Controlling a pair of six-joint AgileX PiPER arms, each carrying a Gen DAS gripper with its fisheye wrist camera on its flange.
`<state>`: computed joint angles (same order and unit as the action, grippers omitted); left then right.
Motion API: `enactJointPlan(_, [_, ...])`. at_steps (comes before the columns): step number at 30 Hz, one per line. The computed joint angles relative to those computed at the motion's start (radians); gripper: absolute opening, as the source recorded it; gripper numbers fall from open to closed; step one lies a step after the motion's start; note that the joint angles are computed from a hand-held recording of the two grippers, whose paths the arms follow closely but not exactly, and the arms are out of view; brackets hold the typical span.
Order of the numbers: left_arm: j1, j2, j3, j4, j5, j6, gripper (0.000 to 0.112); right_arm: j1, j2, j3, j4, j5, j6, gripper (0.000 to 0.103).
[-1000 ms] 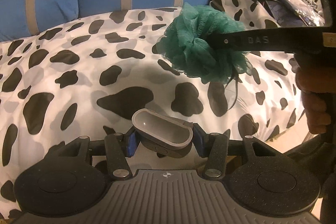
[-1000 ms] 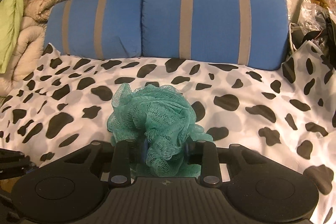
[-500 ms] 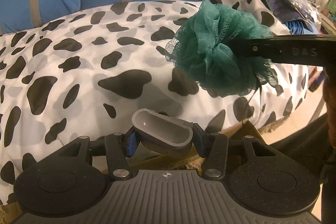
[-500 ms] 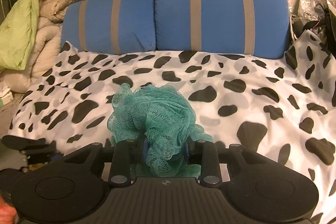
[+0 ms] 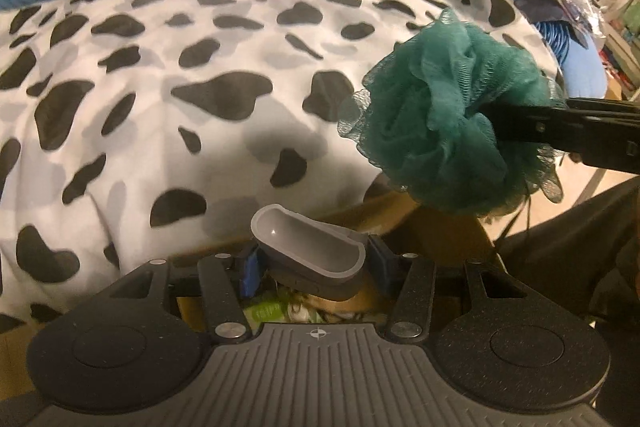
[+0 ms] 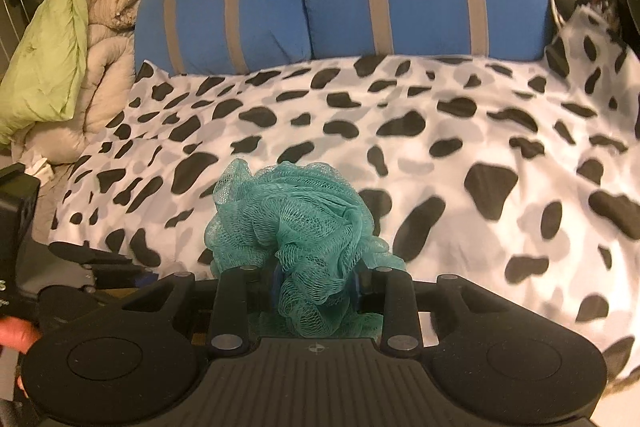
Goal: Organize soft objects
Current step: 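Lift case and loofah and carry both over the cardboard box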
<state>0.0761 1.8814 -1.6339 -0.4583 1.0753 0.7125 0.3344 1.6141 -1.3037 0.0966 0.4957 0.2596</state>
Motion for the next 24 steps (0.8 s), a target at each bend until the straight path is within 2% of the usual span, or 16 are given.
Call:
enactJointPlan(11, [-0.018, 0.05, -0.035, 0.111, 0.115, -0.103, 0.058, 0.04, 0.0, -0.006, 0.015, 0.103, -0.013, 0.035])
enactJointPlan(14, [-0.02, 0.054, -0.04, 0.13, 0.119, -0.124, 0.073, 0.042, 0.006, -0.01, 0.02, 0.124, -0.016, 0.036])
enactJointPlan(15, [-0.017, 0.053, -0.039, 0.129, 0.119, -0.126, 0.075, 0.041, 0.009, -0.011, 0.02, 0.131, -0.014, 0.036])
enactJointPlan(18, [-0.011, 0.045, -0.035, 0.129, 0.119, -0.133, 0.077, 0.04, 0.017, -0.022, 0.017, 0.15, -0.008, 0.036])
enactJointPlan(19, [-0.012, 0.034, -0.016, 0.135, 0.087, -0.127, 0.077, 0.04, 0.02, -0.026, 0.019, 0.156, -0.009, 0.036])
enactJointPlan(24, [-0.009, 0.028, -0.011, 0.171, 0.084, -0.174, 0.077, 0.039, 0.042, -0.048, 0.032, 0.194, -0.017, 0.037])
